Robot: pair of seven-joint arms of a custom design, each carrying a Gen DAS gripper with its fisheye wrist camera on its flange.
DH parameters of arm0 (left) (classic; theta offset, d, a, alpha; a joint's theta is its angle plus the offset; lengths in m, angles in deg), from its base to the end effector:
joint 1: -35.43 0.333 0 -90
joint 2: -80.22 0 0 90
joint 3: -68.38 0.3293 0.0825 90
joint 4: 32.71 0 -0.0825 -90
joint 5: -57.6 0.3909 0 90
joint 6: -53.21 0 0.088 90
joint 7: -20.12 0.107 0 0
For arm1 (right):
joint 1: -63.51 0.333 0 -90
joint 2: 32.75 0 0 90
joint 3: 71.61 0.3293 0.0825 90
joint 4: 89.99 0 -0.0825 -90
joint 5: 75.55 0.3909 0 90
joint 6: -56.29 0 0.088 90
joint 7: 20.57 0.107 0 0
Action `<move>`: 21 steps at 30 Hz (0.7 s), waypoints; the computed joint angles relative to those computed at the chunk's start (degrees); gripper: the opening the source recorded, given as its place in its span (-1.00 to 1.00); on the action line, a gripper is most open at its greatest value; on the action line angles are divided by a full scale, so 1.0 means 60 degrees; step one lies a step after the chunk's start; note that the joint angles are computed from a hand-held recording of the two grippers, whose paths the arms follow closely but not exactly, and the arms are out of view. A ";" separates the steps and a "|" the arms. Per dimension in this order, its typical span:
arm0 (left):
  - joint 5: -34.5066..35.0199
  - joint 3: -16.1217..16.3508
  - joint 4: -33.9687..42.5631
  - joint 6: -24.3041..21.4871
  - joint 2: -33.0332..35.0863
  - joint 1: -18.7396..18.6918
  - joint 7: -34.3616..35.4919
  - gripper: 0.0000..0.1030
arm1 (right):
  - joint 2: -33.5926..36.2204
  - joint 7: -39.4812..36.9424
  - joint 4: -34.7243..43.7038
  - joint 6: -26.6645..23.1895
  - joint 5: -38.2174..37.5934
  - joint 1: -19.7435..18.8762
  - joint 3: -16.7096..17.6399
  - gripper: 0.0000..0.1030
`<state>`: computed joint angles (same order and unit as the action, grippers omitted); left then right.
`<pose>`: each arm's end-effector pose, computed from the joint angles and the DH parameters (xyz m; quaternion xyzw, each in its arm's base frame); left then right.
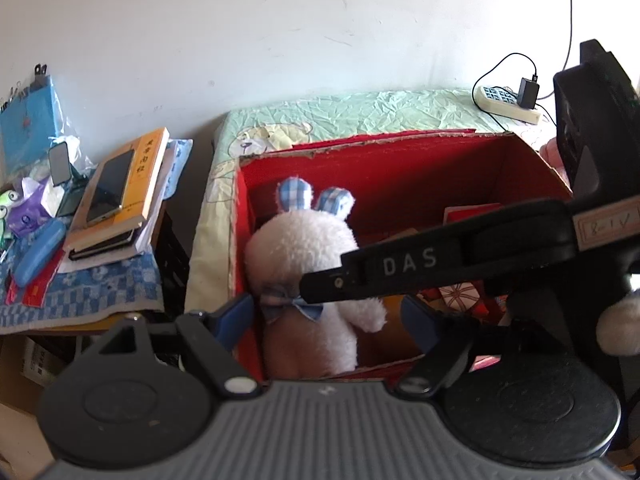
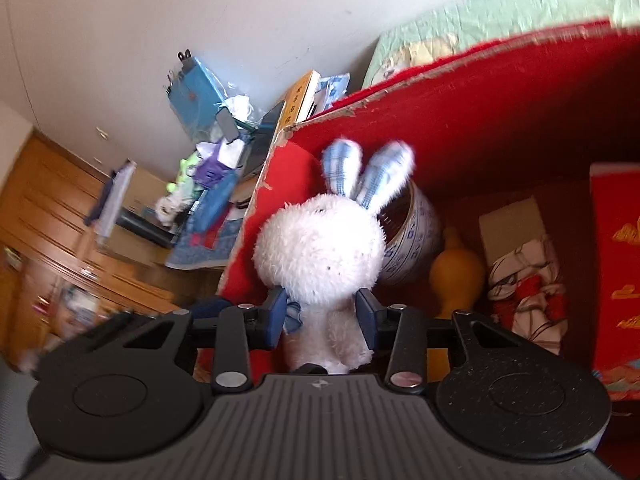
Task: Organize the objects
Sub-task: 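Lower the white bunny into the red box and open the right gripper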
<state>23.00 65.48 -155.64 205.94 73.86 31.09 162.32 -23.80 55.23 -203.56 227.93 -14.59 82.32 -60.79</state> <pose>0.5614 -0.0555 0.5293 -0.4403 0.8212 -0.3067 0.1942 0.5768 0.2499 0.4702 -0.5472 0.7023 0.0145 0.4552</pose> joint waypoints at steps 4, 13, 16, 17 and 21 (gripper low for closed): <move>0.0158 -0.0047 -0.0030 0.0139 0.0006 0.0000 -0.0261 0.61 | -0.0153 -0.0048 -0.0139 0.0205 0.0096 0.0019 -0.0013 -0.06; 0.0743 -0.0219 0.0274 -0.0090 0.0237 0.0077 -0.1186 0.61 | -0.0816 0.1151 -0.1027 0.1043 -0.0451 0.0211 -0.0280 -0.06; 0.0929 -0.0276 0.0233 -0.0063 0.0226 0.0048 -0.1397 0.61 | -0.1008 0.1571 -0.1340 0.1290 -0.0751 0.0284 -0.0326 -0.07; 0.0971 -0.0281 0.0240 -0.0072 0.0234 0.0039 -0.1448 0.61 | -0.1076 0.1515 -0.1419 0.1362 -0.0637 0.0288 -0.0311 -0.07; 0.1208 -0.0317 0.0310 -0.0117 0.0263 0.0023 -0.1811 0.60 | -0.1362 0.1613 -0.1773 0.1655 -0.0614 0.0393 -0.0370 -0.07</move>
